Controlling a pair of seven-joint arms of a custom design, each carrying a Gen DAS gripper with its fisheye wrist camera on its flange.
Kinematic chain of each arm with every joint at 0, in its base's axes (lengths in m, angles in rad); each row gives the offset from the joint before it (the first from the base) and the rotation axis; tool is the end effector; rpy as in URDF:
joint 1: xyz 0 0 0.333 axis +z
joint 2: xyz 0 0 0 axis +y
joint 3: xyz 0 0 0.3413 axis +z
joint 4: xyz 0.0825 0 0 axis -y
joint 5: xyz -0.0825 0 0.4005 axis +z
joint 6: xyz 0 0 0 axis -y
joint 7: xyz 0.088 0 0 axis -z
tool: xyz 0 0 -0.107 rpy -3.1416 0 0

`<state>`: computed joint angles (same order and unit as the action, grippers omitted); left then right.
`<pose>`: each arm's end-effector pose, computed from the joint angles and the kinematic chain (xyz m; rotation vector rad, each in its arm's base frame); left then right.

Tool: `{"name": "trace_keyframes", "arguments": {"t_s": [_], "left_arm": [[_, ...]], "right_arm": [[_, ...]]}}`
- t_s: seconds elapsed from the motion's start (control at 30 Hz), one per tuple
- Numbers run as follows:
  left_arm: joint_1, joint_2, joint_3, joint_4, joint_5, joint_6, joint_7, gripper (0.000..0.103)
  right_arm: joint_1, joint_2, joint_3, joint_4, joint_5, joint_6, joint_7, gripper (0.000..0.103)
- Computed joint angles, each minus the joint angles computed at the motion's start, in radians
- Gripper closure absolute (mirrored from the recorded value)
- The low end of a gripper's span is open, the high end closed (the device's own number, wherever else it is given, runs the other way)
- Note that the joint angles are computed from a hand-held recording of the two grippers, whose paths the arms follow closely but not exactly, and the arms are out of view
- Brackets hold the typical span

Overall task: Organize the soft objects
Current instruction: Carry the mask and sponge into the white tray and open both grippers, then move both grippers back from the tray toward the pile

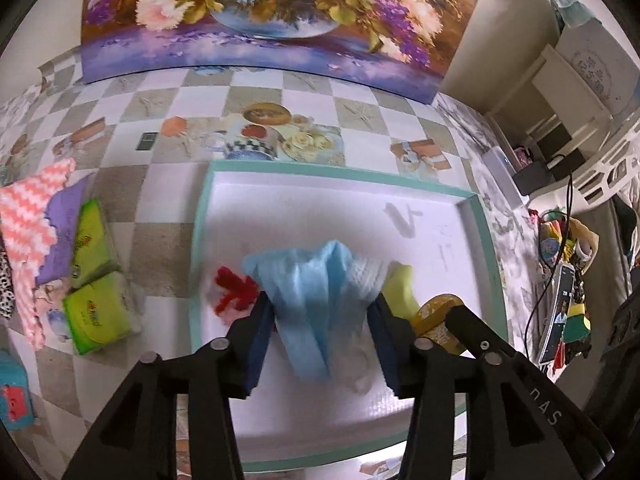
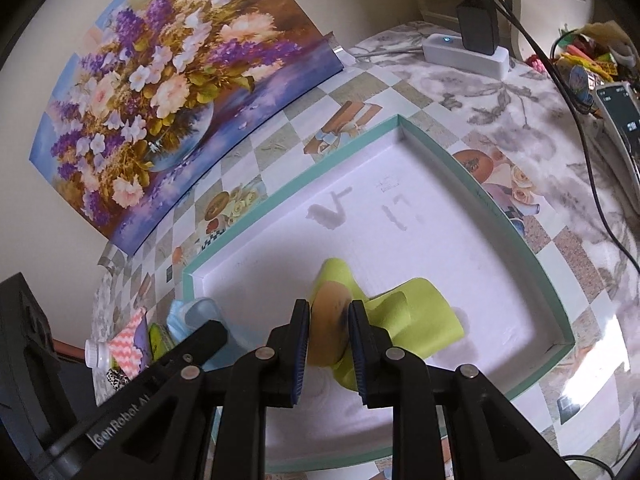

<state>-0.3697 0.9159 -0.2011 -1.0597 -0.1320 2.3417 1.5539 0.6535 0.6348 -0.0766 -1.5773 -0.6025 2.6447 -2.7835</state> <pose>0.7408 -0.4004 0.3339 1.7032 -2.4916 0.6972 0.6236 0.4366 0.3218 -0.9010 2.4034 -0.2683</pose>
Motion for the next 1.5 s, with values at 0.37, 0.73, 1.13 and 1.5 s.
{"name": "trace_keyframes", "arguments": {"t_s": [0.37, 0.73, 1.13, 1.5], "left_arm": [[-0.022, -0.021, 0.076, -0.006, 0.084, 0.011, -0.071, 0.024], [-0.016, 0.001, 0.149, 0.029, 0.217, -0.038, -0.235, 0.019], [0.046, -0.011, 0.151, 0.030, 0.259, -0.066, -0.300, 0.014], [0.111, -0.034, 0.149, 0.021, 0.243, -0.084, -0.254, 0.014]], "right_arm": [[-0.009, 0.023, 0.034, 0.060, 0.024, -0.099, -0.078, 0.045], [0.013, 0.142, 0.053, 0.287, 0.098, -0.325, -0.312, 0.016], [0.053, 0.242, 0.032, 0.486, 0.105, -0.473, -0.429, 0.000], [0.089, 0.375, 0.009, 0.770, 0.124, -0.562, -0.521, 0.000]]}}
